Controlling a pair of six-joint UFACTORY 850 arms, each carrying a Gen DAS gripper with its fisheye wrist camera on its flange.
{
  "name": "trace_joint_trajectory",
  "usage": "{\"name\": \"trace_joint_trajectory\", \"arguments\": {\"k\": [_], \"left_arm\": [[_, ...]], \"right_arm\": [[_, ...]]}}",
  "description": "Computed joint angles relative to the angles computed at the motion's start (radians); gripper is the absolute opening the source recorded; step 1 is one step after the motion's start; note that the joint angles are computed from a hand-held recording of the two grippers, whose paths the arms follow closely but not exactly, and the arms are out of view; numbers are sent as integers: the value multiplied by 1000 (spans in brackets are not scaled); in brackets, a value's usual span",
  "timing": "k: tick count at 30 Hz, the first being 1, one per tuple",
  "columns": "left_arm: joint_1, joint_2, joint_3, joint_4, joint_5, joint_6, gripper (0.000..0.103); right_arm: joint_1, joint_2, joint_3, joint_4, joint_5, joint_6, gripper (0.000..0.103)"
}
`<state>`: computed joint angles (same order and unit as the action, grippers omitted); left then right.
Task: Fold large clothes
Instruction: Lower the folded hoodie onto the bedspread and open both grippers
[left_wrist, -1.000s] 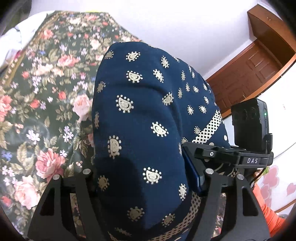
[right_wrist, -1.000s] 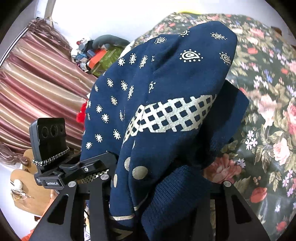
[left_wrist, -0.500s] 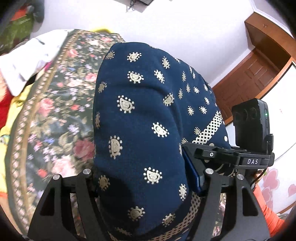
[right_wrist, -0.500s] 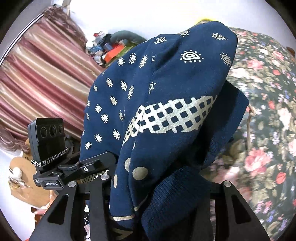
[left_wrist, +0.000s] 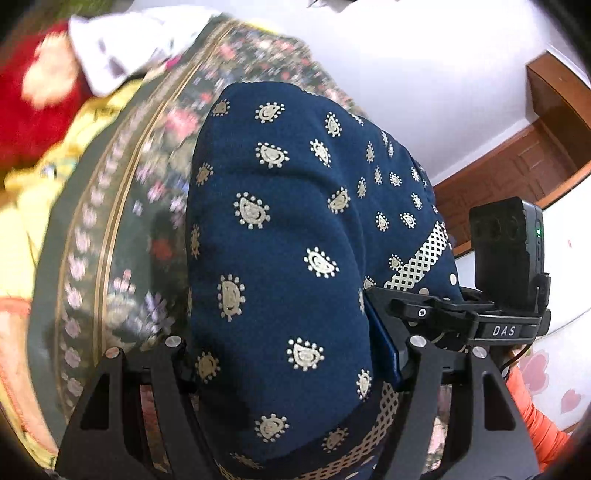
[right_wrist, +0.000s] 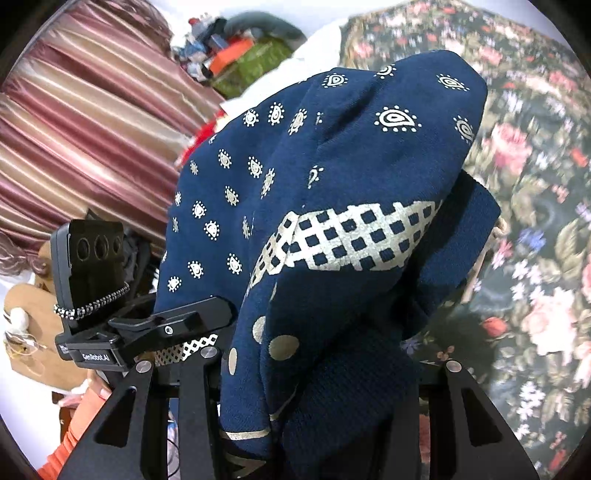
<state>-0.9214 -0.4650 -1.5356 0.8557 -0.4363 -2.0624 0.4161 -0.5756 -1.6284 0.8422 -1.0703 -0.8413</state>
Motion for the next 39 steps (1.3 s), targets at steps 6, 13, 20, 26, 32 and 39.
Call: {"name": "trace_joint_trajectory", "arguments": {"k": [6, 13, 20, 26, 32, 39], "left_arm": [[18, -15, 72, 64, 78, -114, 69], [8, -34, 22, -94, 8, 118, 70], [-30, -69, -91, -196, -237, 346, 72], [-99, -116, -230, -133, -568, 405, 73], [-128, -196, -332, -181, -671, 510, 74], [-149, -206, -287, -220, -731, 504, 93]], "right_arm": [[2, -100, -46, -32, -29, 48, 42], [-8, -146, -90, -54, -49, 55, 62], [-18, -113, -84, -151, -12, 106, 74], [-35, 62, 55, -177, 158, -17, 75], [47, 204, 218, -252, 406, -182, 80], [49, 180, 254, -438, 506, -91, 88]]}}
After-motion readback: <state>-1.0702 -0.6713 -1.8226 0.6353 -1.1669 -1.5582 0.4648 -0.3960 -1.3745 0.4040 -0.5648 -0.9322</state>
